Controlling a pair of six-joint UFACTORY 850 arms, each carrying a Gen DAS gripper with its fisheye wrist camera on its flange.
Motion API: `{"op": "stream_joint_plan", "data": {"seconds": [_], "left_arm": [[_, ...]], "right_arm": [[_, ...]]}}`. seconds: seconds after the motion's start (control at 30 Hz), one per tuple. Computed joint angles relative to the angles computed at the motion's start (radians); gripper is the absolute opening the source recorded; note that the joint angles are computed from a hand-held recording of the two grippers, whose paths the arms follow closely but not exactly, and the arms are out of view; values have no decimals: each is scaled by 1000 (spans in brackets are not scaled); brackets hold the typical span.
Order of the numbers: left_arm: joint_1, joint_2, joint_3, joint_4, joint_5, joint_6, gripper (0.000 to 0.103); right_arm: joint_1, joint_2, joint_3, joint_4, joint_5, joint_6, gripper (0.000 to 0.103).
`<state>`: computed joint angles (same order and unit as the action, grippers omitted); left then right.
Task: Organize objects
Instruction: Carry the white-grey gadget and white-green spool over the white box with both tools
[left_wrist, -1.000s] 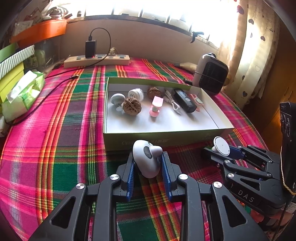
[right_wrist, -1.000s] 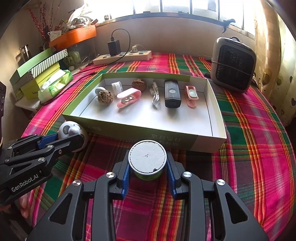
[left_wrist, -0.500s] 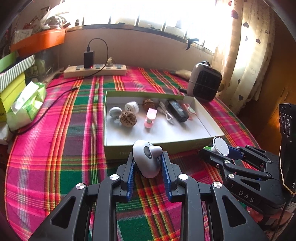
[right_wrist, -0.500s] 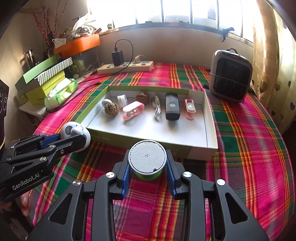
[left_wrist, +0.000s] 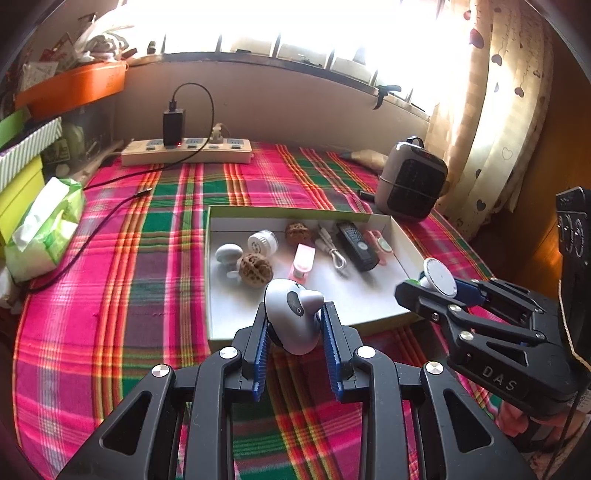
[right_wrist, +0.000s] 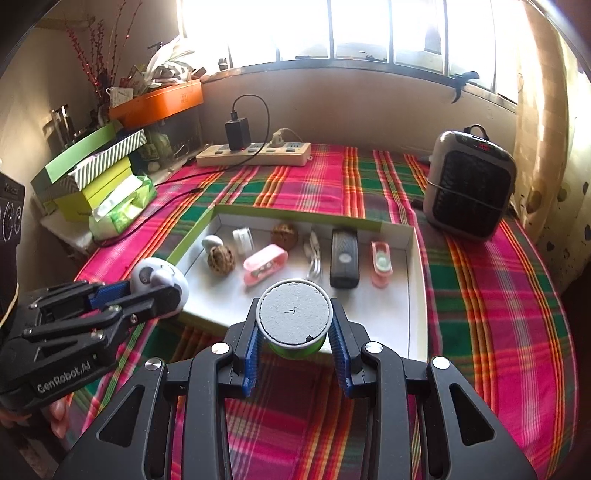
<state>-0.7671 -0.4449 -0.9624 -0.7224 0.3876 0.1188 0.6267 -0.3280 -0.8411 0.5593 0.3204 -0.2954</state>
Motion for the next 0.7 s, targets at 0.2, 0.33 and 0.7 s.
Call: {"op": "stream_joint_plan", "data": {"seconds": [0.2,0.33,0.7], "left_arm": [[21,-32,-41,-2,-32,22,25],[34,-56,-64,21,-56,5,25],[56,-107,-117,-9,-118,55,25]], "right_arm": [[-28,-51,-61,-112,-47,68,35],[-41,-90,-105,-181,-80,111,35],[-79,-177,-191,-741,-151,640,35]]}}
